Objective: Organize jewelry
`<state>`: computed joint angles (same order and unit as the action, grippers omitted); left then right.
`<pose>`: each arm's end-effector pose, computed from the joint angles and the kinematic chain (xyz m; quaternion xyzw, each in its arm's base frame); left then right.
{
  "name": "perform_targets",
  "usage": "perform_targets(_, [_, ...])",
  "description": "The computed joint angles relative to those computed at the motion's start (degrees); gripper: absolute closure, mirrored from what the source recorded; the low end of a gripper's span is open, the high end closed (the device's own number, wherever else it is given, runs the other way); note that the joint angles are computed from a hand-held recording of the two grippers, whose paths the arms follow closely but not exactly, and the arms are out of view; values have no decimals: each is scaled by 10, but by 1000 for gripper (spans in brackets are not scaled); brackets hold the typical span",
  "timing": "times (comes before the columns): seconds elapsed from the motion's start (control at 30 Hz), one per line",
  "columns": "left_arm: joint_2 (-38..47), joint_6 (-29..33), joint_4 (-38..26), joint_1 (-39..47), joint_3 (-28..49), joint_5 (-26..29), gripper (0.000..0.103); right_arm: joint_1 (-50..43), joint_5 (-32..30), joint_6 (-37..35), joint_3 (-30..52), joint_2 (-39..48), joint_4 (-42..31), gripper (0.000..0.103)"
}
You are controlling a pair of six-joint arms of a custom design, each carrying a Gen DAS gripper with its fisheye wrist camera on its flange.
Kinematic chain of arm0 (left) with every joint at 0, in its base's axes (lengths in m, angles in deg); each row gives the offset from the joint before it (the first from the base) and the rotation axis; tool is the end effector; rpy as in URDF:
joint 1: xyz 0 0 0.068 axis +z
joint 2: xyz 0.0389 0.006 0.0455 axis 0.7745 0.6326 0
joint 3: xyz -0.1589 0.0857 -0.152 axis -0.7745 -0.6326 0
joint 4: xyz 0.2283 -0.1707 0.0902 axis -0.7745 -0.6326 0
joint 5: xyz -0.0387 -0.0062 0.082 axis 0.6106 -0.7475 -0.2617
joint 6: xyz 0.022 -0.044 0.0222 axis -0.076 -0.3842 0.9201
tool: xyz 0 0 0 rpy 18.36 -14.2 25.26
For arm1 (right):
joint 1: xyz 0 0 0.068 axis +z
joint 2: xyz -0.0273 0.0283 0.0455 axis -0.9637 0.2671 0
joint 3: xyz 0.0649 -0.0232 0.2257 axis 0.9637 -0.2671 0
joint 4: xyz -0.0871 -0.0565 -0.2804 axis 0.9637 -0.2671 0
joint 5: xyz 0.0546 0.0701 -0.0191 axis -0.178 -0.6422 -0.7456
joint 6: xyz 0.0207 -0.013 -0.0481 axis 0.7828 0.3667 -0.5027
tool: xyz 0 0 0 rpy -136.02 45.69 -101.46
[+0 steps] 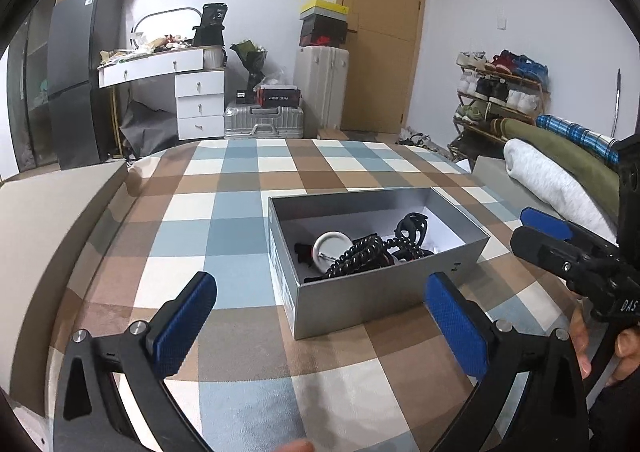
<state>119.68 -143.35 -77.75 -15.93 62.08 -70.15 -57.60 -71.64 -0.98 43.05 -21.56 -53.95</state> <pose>0.1217 -0.2110 0.0652 -0.0822 0.8705 -0.0230 0.4848 0.2262 0.0878 0.0770 -0.2849 0.8008 0.2789 0.4469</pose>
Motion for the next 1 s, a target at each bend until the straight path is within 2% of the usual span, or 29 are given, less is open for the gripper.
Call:
perform_targets(0.23, [10,-3,-3,-7,4,-5,1,-4,-9,-12,0,32,31,0])
perform_targets(1.0, [26,-3,-21,-24,21,-22,1,-13,-14,-7,-9,27,36,0])
